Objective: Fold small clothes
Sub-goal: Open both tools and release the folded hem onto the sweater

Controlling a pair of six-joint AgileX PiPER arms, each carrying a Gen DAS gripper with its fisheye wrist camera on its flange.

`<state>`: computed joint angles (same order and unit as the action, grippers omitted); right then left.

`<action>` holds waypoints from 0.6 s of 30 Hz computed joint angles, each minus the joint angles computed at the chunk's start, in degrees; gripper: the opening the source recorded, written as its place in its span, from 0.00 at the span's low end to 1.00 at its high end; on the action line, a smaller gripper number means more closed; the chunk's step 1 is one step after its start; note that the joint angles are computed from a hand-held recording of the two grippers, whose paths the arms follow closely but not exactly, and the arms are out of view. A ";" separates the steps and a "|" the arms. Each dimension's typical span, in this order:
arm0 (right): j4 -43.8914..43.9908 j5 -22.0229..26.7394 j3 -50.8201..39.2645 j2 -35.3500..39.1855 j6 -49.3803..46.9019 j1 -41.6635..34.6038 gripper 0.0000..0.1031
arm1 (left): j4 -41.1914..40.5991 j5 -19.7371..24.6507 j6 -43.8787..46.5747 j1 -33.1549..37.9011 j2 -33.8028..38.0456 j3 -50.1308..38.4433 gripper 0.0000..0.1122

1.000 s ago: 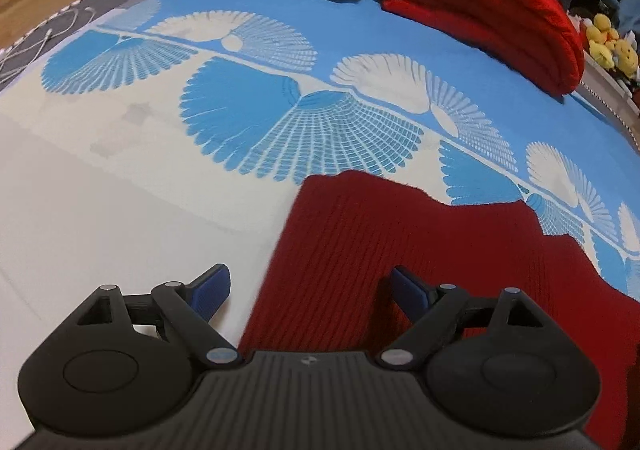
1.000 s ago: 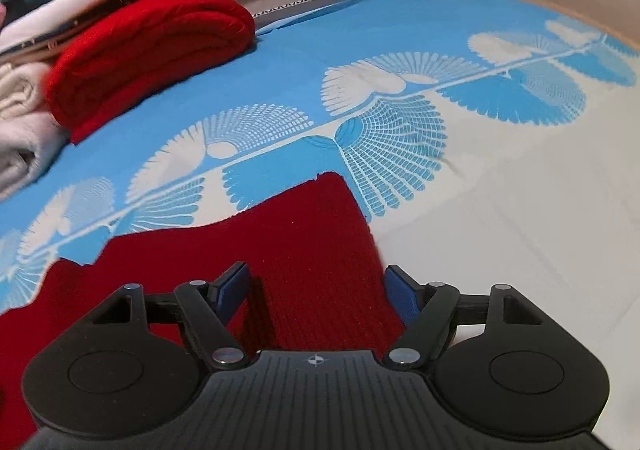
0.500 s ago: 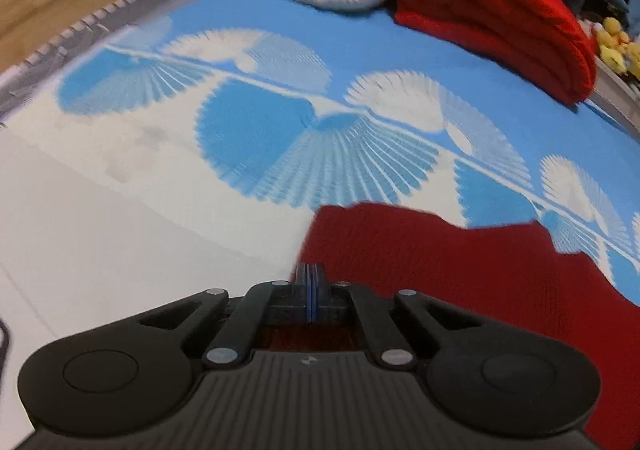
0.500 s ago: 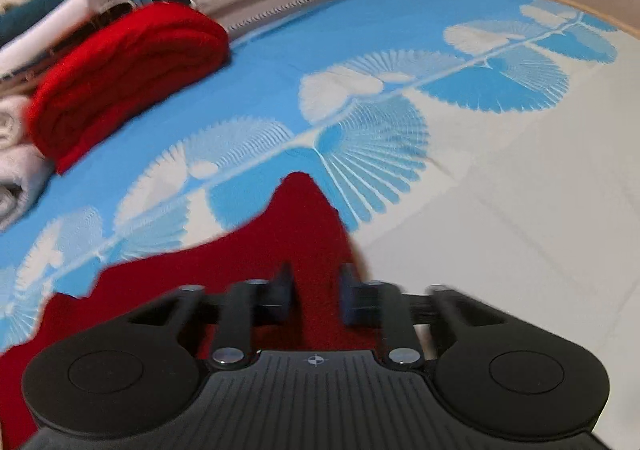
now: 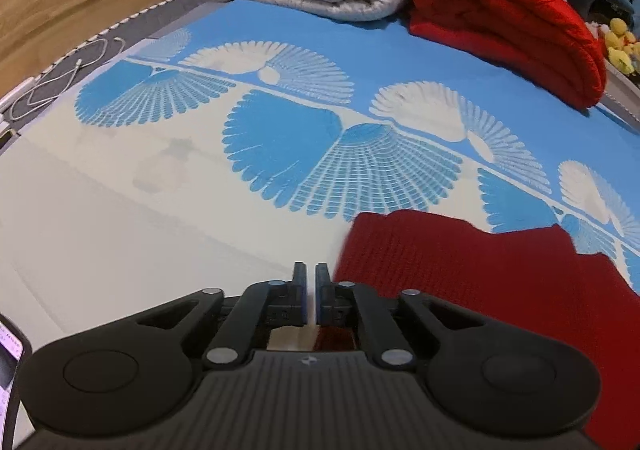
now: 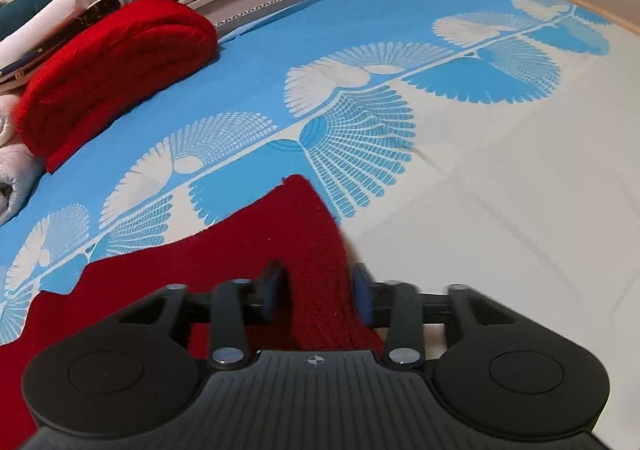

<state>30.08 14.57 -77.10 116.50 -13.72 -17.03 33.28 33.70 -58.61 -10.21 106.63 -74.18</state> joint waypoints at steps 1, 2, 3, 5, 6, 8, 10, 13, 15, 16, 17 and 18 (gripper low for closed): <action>1.85 0.61 -0.08 -0.29 -1.34 -0.35 0.47 | -0.95 -0.74 0.86 0.07 -0.20 0.16 0.20; 4.33 1.17 -0.08 -0.57 -3.22 -0.79 0.53 | -1.59 -1.51 1.45 0.10 -0.41 0.40 0.26; 6.49 1.23 0.10 -0.78 -5.22 -1.09 0.56 | -1.36 -1.70 1.22 -0.11 -0.42 0.43 0.40; 5.71 -0.07 0.86 -1.39 -4.77 -0.92 0.62 | -0.04 -1.64 0.06 -0.84 -0.19 0.34 0.54; 5.59 -0.34 0.97 -1.49 -4.94 -0.88 0.62 | 0.25 -1.79 0.08 -1.10 -0.09 0.35 0.57; 6.06 0.70 0.43 -1.18 -5.55 -1.12 0.62 | -0.12 -1.94 1.12 -1.45 0.34 0.11 0.57; 5.51 2.05 -0.30 -0.68 -5.06 -1.23 0.62 | 0.04 -1.47 1.48 -1.96 1.04 -0.42 0.57; 5.15 2.83 -0.61 -0.50 -4.93 -1.14 0.62 | 0.50 -1.13 1.73 -2.43 1.82 -0.80 0.57; 6.16 3.08 -0.49 -0.55 -6.10 -1.14 0.62 | 0.33 -1.13 1.87 -2.49 2.03 -0.94 0.57; 6.35 3.36 -0.57 -0.50 -6.35 -1.13 0.62 | 0.15 -1.22 2.02 -2.46 2.11 -0.98 0.57; 6.43 3.71 -0.65 -0.41 -6.53 -1.11 0.62 | -0.06 -1.34 2.21 -2.40 2.14 -0.95 0.57; 6.39 4.01 -0.76 -0.30 -6.54 -1.05 0.62 | -0.24 -1.40 2.37 -2.34 2.24 -1.03 0.57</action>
<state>36.47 18.57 -77.86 116.20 -20.26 -18.08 33.04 32.30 -56.24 -12.55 108.87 -75.20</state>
